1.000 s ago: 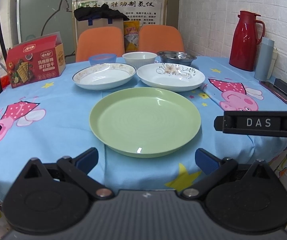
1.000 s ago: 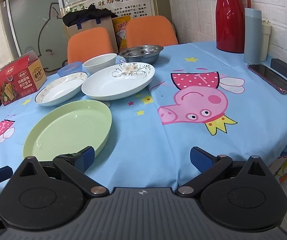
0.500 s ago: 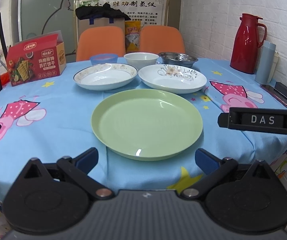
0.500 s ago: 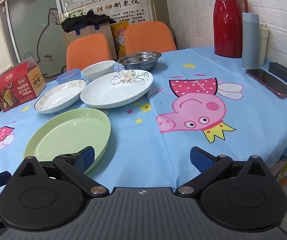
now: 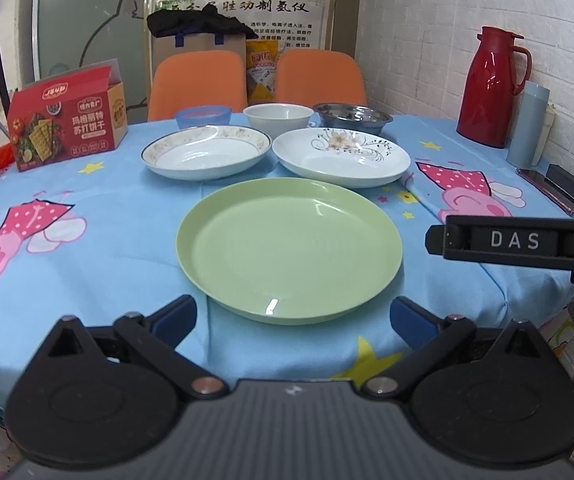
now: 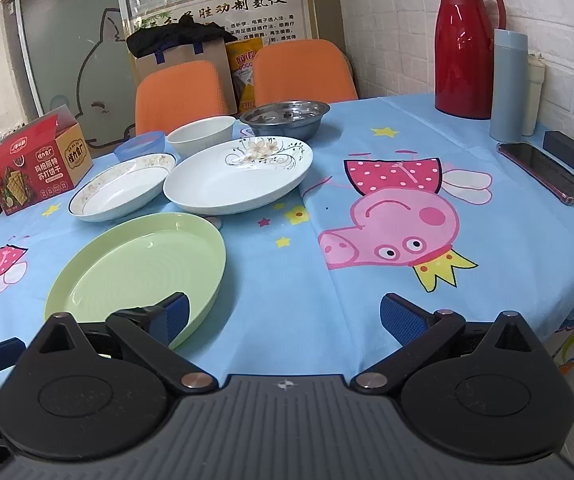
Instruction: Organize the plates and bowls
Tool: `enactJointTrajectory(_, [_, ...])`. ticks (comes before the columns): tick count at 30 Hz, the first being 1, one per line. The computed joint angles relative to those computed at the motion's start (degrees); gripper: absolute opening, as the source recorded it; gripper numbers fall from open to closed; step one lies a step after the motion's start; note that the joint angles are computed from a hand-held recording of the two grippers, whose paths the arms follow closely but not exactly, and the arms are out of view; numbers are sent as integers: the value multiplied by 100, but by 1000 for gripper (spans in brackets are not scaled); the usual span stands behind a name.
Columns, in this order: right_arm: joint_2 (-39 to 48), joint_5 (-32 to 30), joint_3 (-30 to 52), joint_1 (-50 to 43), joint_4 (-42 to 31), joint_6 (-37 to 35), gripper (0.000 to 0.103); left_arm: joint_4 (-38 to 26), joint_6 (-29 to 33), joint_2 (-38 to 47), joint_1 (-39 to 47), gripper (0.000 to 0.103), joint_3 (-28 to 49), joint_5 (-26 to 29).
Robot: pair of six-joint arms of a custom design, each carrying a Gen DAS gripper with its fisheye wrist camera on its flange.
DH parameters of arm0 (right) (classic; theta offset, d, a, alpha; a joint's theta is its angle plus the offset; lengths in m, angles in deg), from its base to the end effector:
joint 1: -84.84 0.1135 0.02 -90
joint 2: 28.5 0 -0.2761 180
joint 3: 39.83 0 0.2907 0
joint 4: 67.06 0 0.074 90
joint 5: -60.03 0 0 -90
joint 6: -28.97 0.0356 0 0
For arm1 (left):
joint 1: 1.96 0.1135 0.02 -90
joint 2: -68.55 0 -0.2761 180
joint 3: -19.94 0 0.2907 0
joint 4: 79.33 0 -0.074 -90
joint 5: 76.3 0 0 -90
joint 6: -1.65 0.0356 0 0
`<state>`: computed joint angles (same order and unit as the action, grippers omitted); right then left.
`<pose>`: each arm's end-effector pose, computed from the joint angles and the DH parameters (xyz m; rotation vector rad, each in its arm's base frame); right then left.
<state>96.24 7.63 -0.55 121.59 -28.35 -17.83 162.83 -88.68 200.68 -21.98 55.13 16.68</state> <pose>0.2296 0.1444 -0.0238 0.4138 2.1465 -0.0134 0.2437 -0.0908 -0.0328 0.4035 2.1510 -0.2582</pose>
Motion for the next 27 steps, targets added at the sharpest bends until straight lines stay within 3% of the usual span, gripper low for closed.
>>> enactJointTrajectory(21, [-53, -58, 264, -87, -378, -242, 103, -176, -91, -181, 316, 103, 58, 249])
enactJointTrajectory(27, [-112, -214, 432, -178, -686, -311, 103, -710, -91, -444, 370, 103, 194, 213])
